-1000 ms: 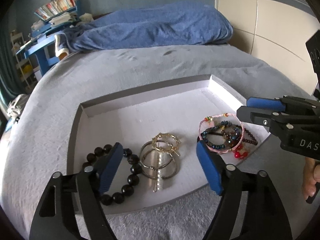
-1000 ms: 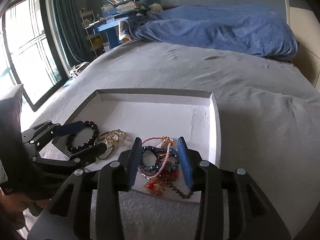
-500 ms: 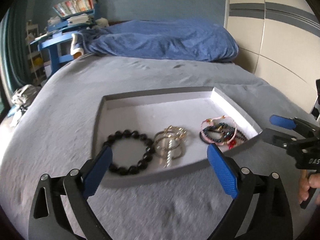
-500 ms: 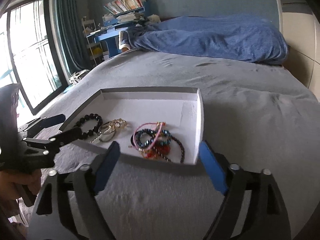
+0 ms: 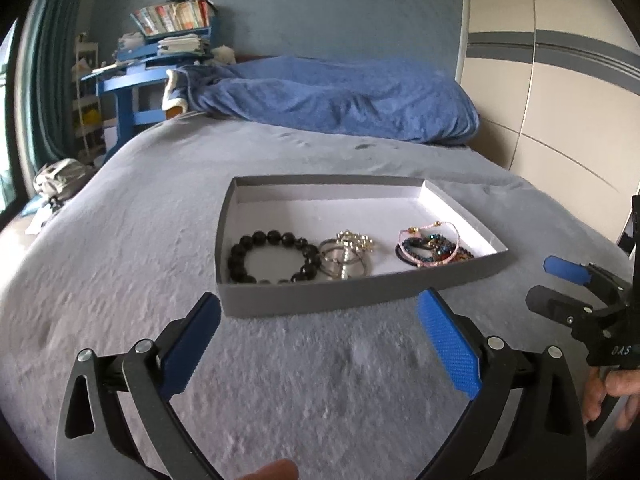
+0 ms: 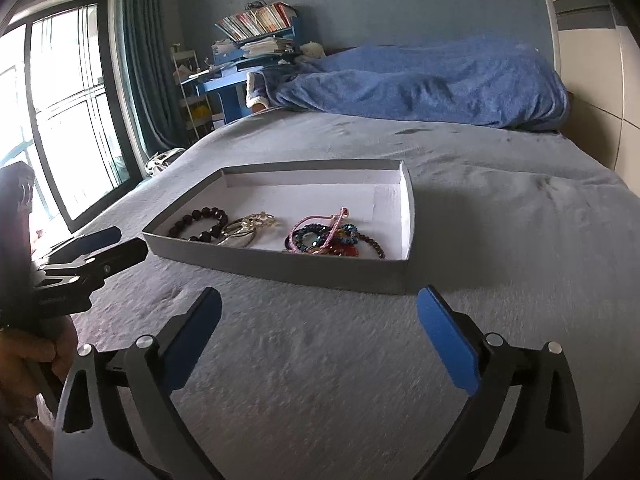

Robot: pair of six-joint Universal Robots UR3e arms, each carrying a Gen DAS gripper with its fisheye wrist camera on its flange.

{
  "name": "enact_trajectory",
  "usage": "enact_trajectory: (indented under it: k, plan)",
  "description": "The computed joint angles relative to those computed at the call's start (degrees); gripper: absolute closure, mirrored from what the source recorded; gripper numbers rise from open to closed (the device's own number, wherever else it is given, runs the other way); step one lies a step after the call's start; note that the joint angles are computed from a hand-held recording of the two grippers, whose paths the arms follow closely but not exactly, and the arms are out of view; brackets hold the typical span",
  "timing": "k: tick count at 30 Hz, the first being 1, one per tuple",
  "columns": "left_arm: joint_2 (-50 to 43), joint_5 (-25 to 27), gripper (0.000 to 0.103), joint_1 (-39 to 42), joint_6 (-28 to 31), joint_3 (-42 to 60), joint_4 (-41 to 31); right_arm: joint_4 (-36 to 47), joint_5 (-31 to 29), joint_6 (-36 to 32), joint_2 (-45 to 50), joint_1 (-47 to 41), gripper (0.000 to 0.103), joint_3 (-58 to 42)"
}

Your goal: Organize jewelry

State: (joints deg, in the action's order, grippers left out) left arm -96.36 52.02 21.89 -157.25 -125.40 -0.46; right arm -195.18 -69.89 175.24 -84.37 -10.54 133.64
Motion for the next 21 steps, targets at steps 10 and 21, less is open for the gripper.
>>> enact_trajectory:
  k: [10,21]
  plan:
    - [4.9,0.2,0.005,2.5,-1.6,-6.1,4.1,-4.1,-3.1,0.9,-0.5,3.1,0.006,2.9]
    - [5.6,0.8,0.005,1.8,-1.1,-7.0,5.2,-4.6,-5.9,1.8,0.5,4.8,0.006,2.0]
